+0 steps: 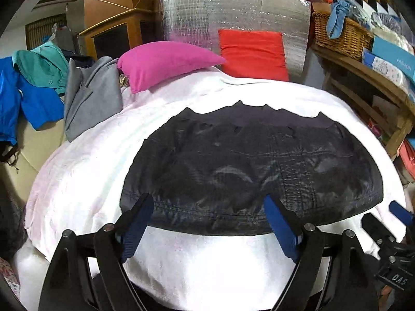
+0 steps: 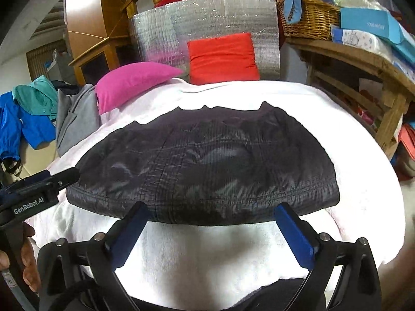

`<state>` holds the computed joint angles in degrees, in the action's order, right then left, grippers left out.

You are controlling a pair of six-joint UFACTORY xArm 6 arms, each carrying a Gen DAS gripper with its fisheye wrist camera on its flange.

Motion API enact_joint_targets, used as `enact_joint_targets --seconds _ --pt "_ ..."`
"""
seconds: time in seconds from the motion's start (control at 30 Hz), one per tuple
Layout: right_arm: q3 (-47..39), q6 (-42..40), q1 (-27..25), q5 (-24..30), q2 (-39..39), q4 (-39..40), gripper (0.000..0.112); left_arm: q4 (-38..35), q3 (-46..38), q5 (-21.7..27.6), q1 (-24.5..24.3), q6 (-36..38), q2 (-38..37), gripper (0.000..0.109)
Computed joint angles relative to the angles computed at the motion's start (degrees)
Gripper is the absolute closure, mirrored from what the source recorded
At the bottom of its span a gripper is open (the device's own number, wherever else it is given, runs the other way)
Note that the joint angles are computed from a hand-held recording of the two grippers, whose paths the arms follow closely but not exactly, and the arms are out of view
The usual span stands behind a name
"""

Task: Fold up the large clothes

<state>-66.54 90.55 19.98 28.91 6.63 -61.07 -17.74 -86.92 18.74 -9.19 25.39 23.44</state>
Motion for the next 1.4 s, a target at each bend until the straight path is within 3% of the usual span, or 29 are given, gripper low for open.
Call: enact_joint_targets --seconds 0.13,0.7,1.23,1.4 --pt "-0.15 0.69 1.11 1.97 -0.7 -1.38 0.012 2.04 0.82 -0.46 0.08 -1.98 -0.47 0.022" --pt "-0.61 0.24 3.44 6.76 -2.17 -4.06 0.012 -5.03 2.6 -0.14 -0.38 3.75 -3.02 0.019" --pt "-2.44 -2.26 1.48 6.73 -0.85 -3.26 0.011 -8.02 -0.85 3.84 -0.79 5.34 -0.98 0.016" --pt "-3.53 -3.24 0.91 5.63 0.36 -2.68 0.011 -9.53 -1.25 3.08 -1.21 7.36 -0.68 0.015"
